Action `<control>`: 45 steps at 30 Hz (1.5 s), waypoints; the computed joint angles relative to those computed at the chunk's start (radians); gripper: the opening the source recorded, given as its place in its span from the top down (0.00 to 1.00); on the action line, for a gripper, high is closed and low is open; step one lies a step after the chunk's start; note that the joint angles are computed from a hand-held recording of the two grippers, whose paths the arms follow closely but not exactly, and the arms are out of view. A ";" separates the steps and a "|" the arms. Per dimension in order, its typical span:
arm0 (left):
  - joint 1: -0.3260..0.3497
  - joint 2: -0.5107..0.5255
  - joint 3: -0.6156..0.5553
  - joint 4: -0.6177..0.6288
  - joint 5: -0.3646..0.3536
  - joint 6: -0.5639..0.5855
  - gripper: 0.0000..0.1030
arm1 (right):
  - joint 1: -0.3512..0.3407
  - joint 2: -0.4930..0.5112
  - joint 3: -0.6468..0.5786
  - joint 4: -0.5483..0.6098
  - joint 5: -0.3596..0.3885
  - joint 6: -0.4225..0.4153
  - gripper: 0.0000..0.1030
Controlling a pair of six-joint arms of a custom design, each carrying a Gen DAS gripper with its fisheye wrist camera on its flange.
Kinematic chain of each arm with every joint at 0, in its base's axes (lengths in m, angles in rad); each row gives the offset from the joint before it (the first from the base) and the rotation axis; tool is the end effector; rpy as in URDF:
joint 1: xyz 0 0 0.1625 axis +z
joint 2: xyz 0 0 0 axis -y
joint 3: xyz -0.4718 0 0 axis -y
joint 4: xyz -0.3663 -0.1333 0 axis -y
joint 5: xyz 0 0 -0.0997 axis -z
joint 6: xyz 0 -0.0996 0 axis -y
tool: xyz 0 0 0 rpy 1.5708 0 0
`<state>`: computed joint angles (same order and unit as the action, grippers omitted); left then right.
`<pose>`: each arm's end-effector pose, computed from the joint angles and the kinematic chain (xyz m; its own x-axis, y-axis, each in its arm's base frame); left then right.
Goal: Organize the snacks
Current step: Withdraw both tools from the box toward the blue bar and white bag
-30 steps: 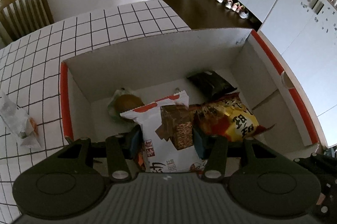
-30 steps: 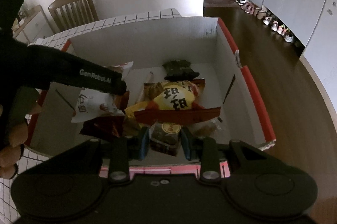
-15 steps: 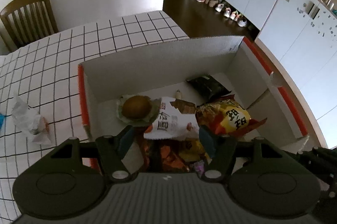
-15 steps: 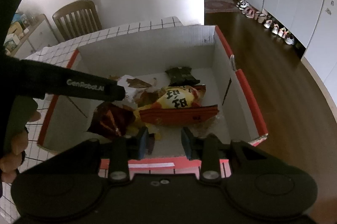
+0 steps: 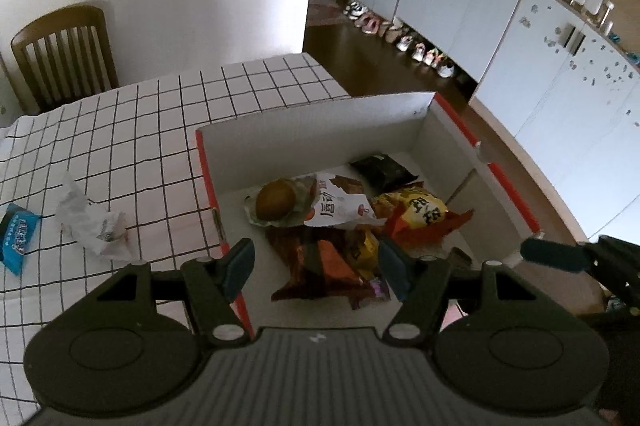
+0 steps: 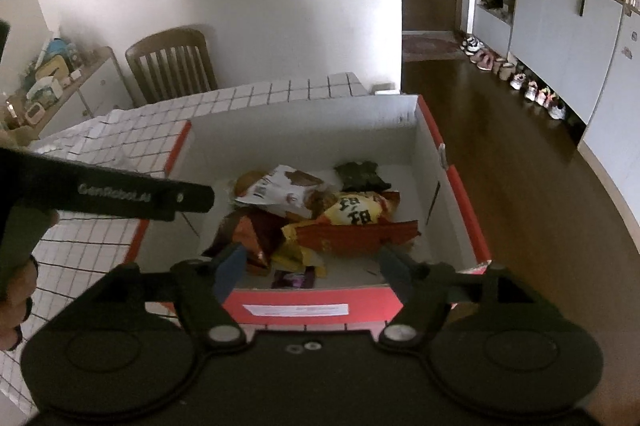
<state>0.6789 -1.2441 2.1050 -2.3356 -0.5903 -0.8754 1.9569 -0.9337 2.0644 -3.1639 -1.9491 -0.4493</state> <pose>-0.2411 -0.4721 0.2668 -0.7790 -0.1703 -0.6035 0.2756 0.7715 -0.5735 0.3030 -0.4891 0.1720 -0.6849 -0.5378 0.4915 -0.7044 0.6611 -0.2583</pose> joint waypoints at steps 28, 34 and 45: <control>-0.232 -0.470 0.151 0.501 0.093 -0.360 0.01 | 0.143 0.025 0.030 -0.086 0.176 -0.009 0.00; -0.245 -0.609 0.160 0.675 0.124 -0.455 0.01 | 0.183 0.086 -0.011 -0.081 0.179 0.005 0.00; -0.105 -0.771 0.169 0.673 0.150 -0.311 0.01 | 0.235 0.224 -0.116 -0.050 0.129 0.007 0.00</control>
